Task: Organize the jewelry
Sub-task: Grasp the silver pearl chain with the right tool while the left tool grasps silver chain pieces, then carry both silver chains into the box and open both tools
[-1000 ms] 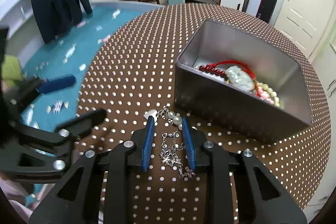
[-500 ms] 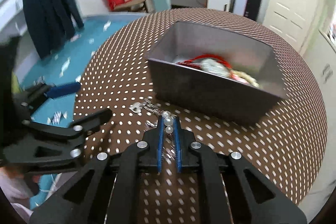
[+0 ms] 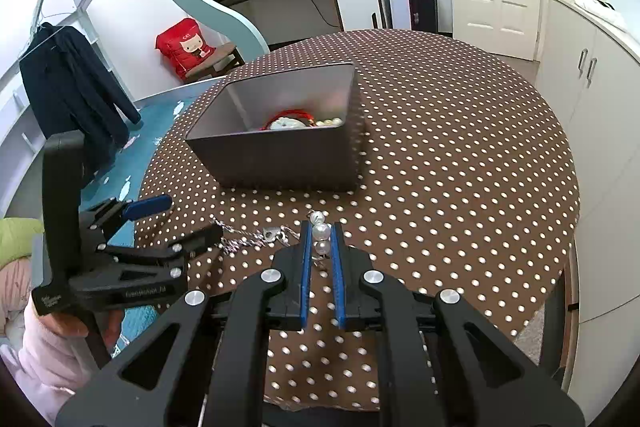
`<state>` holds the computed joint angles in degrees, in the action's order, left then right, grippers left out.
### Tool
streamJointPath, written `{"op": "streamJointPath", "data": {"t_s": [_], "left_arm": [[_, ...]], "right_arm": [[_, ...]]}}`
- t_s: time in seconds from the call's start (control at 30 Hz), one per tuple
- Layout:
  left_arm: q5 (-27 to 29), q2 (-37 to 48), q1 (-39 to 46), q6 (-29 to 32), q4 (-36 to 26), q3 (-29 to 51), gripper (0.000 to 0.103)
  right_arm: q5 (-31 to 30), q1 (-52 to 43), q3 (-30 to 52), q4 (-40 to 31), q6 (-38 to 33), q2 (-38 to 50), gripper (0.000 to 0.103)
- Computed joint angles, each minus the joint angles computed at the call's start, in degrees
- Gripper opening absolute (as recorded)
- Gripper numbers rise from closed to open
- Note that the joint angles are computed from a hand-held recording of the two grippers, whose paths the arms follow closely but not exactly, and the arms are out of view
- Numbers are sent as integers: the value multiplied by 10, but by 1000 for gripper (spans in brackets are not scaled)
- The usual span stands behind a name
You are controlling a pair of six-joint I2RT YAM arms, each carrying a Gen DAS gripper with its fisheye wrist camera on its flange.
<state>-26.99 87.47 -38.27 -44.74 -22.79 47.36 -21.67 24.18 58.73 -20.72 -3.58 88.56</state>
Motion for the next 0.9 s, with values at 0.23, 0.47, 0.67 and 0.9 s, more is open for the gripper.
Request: {"op": "streamJointPath", "data": {"t_s": [0.23,0.47,0.67,0.9], "left_arm": [[26,40,6,17,-4,37,87],[18,63,-20,47,2,58,33],[21,86,-22,63,6,81,7],[23,73,-39,50,21,63,3]], "right_arm": [[-38,-51,19,-7,-21,6,8],[-57,-77,14,-11,-36,19,8],[-73,-89,38,-18,-34,29,8],[-70,-94,38,-21,-29,26,8]]}}
